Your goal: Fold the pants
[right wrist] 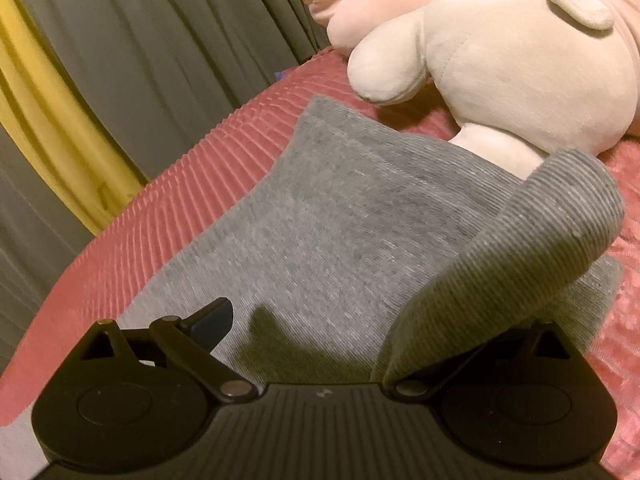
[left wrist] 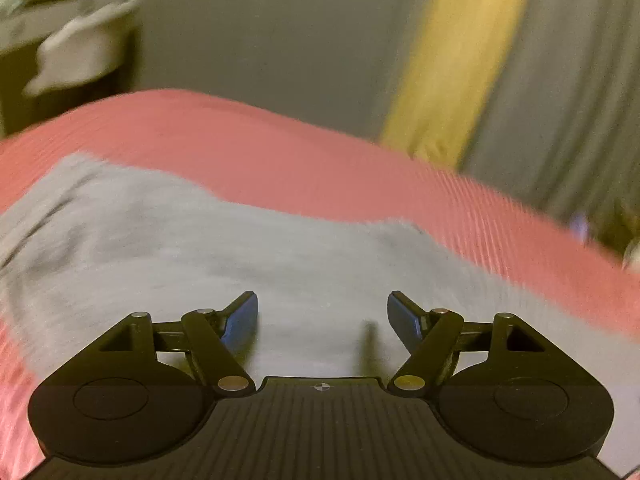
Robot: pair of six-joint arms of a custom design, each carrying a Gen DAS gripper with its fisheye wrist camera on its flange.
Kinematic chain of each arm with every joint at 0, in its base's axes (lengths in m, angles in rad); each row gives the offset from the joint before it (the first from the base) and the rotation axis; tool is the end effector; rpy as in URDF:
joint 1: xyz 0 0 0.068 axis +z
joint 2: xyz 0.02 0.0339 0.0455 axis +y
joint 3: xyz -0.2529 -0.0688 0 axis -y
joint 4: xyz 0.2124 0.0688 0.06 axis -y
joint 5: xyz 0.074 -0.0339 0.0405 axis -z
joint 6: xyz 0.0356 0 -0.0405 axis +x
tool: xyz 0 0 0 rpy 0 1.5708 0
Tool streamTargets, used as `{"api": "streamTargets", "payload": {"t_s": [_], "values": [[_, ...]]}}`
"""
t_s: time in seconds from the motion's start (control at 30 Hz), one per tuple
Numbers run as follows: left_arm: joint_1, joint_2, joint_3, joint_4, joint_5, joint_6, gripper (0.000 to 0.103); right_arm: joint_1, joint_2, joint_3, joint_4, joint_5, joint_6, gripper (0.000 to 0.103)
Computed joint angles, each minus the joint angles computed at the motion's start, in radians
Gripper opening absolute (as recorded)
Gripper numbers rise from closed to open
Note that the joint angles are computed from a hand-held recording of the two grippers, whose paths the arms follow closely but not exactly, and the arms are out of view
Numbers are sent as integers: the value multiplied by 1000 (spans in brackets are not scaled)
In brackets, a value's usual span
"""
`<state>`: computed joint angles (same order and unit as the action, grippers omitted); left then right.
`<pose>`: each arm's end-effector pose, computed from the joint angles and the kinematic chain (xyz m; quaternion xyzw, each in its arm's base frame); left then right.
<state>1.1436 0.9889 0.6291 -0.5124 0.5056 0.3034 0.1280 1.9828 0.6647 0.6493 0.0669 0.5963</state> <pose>0.0855 0.1463 0.2256 -0.2929 0.8656 0.0432 0.4039 0.3161 0.0383 0.0867 0.2229 0.8716 0.1262 0.4180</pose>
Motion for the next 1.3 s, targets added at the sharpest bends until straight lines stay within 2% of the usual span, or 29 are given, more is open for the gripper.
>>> {"api": "streamTargets", "payload": {"t_s": [0.1, 0.17, 0.2, 0.23, 0.27, 0.37, 0.47, 0.5, 0.53, 0.63, 0.7, 0.73, 0.77, 0.83, 0.93, 1.03, 1.13, 1.2, 1.27, 1.3], "values": [[-288, 15, -61, 161, -199, -69, 77, -1, 6, -4, 17, 0, -1, 99], [-417, 88, -66, 251, -280, -59, 74, 1, 13, -4, 25, 4, -3, 99], [-447, 160, -50, 289, -310, -41, 63, 4, 17, -2, 28, 10, -6, 99], [-492, 209, -50, 323, -352, -50, 57, 6, 19, -2, 32, 16, -10, 99], [-531, 268, -37, 355, -388, -65, 55, 9, 26, 1, 36, 23, -14, 99], [-571, 382, -47, 552, -456, -102, 56, 17, 41, 10, 43, 43, -25, 99], [-598, 483, 17, 623, -522, -198, 58, 23, 46, 19, 36, 58, -38, 99], [-611, 518, 41, 638, -565, -211, 65, 23, 47, 18, 39, 59, -39, 99], [-624, 548, 61, 652, -607, -230, 67, 22, 48, 18, 44, 57, -39, 99], [-634, 529, 105, 605, -661, -332, 63, 15, 54, 9, 69, 47, -31, 99], [-609, 449, 88, 561, -616, -383, 64, 13, 54, 8, 70, 45, -24, 99], [-591, 414, 79, 541, -551, -388, 67, 13, 54, 6, 75, 44, -22, 99], [-549, 348, 58, 490, -452, -363, 73, 12, 56, 6, 79, 43, -20, 99], [-496, 239, 13, 406, -342, -299, 76, 10, 57, 8, 80, 40, -17, 99], [-434, 95, -49, 286, -297, -203, 78, -7, 52, -17, 120, 10, 7, 99], [-323, 40, -87, 240, -258, -169, 79, -58, 56, -67, 220, -76, 70, 99], [-242, 90, -78, 248, -296, -236, 79, -110, 66, -111, 317, -160, 136, 99], [-218, 140, -84, 307, -445, -300, 79, -119, 56, -142, 363, -170, 165, 99], [-232, 196, -55, 321, -657, -363, 79, -115, 28, -182, 397, -157, 181, 99], [-218, 217, -32, 302, -695, -381, 78, -117, 19, -203, 424, -170, 192, 99]]}}
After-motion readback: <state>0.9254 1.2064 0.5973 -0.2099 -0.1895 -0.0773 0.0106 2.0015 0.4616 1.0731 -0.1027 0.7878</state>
